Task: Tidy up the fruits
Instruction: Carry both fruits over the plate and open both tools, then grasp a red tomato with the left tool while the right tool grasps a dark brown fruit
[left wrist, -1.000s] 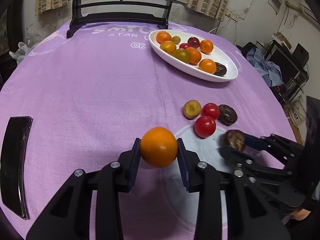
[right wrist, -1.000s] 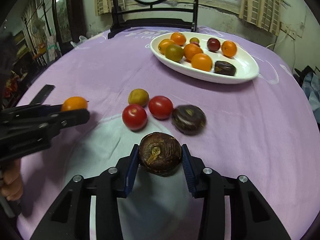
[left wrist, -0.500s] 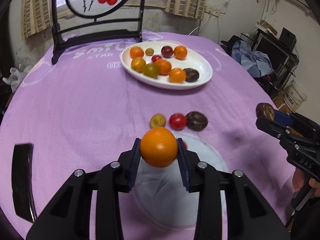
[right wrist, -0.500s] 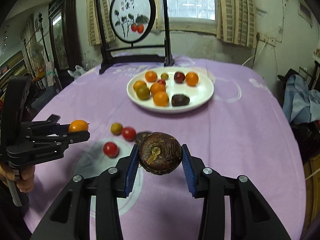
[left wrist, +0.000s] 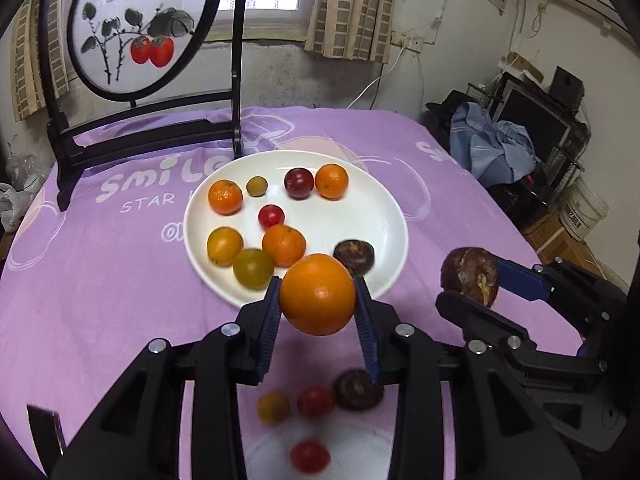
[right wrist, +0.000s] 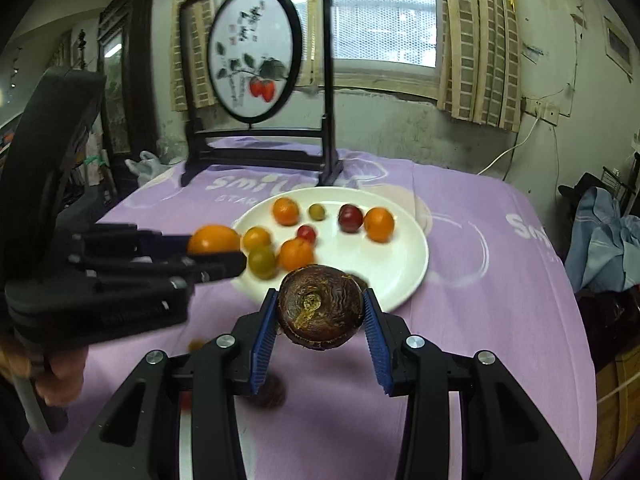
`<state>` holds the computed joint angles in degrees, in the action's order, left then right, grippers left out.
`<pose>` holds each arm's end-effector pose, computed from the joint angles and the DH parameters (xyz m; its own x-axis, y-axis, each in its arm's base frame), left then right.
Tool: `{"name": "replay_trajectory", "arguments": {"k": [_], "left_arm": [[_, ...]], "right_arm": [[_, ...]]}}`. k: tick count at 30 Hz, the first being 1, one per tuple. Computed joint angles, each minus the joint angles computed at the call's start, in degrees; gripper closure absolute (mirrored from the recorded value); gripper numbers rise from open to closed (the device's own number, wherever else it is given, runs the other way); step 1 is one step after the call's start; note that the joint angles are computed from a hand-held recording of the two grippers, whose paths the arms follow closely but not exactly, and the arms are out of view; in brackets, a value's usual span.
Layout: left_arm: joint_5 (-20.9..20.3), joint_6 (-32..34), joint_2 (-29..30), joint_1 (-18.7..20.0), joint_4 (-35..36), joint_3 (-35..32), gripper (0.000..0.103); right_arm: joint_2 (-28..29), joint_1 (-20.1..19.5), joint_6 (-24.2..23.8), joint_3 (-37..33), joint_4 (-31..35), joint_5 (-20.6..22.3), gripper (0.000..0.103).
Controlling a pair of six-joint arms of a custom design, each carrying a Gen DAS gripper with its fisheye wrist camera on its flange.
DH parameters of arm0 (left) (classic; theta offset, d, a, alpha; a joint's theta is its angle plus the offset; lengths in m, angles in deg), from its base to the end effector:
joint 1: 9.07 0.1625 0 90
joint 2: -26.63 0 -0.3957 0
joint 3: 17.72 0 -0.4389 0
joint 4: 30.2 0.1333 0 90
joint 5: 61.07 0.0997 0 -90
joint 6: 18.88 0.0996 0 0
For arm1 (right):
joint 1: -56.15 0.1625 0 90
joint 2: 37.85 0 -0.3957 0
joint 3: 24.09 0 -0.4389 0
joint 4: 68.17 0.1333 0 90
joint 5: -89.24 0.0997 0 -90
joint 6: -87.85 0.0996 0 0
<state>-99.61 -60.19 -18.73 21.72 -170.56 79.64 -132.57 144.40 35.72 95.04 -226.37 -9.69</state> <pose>-0.4469 -0.5122 0.0333 -0.7920 0.0729 -0.6062 0.4472 0.7452 -0.4946 0.1023 -0.5105 0.3734 -0.6215 -0.4852 0.6151 -0.7634 0.5515 -0.3364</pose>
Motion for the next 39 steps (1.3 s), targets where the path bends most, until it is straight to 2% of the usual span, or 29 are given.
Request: {"name": "replay_trajectory", "arguments": {"k": [2, 6, 9, 11, 13, 14, 17, 18, 20, 23, 31, 35, 39], "left_arm": [[0.3, 0.2, 1.8, 1.7, 0.9, -2.6, 0.068], [-1.2, -0.6, 3.9, 4.9, 1.7, -6.0, 0.068], [-0.4, 0.1, 5.4, 6.2, 3.3, -7.9, 0.068], [-1.4, 0.5, 5.9, 7.3, 3.3, -8.6, 0.068], [0.0, -1.5, 6.3, 7.6, 4.7, -9.0, 0.067], [1.7, -2.6, 6.5, 7.4, 5.2, -9.0, 0.057], [5.2, -2.3, 6.5, 6.7, 5.2, -8.3, 0.040], [6.1, -2.3, 6.4, 6.5, 5.4, -8.1, 0.032], [7.4, -2.6, 5.7, 6.0, 4.7, -7.1, 0.027], [7.5, -3.9, 4.6, 5.4, 4.5, -6.1, 0.023], [7.2, -10.4, -0.6, 2.4, 7.2, 0.0, 0.018], [7.2, -14.7, -3.7, 0.4, 9.3, 4.1, 0.017], [8.0, -20.5, -6.9, -2.0, 15.3, 7.9, 0.015]], "right_arm": [[4.8, 0.3, 0.4, -2.6, -3.5, -1.7, 0.061], [10.9, -0.4, 3.1, -6.8, -6.1, -3.4, 0.061], [14.6, -0.9, 5.2, -9.9, -4.6, -3.9, 0.060], [16.7, -1.0, 6.4, -11.7, -3.0, -4.6, 0.060], [18.0, -1.1, 7.3, -12.8, -2.1, -5.1, 0.059], [18.5, -1.0, 7.3, -13.1, -2.0, -5.6, 0.059], [19.0, -1.3, 6.9, -12.7, -3.4, -6.0, 0.059], [18.6, -1.6, 7.0, -12.5, -3.2, -5.5, 0.057], [17.8, -2.2, 7.5, -11.8, -3.8, -4.4, 0.051], [16.6, -2.4, 6.8, -10.8, -4.5, -3.9, 0.051], [9.4, -3.2, 4.6, -6.1, -1.7, -2.7, 0.051], [4.9, -3.9, 3.0, -3.0, 0.1, -2.2, 0.047], [-0.8, -5.2, 1.0, 1.5, 1.4, -1.7, 0.047]]}}
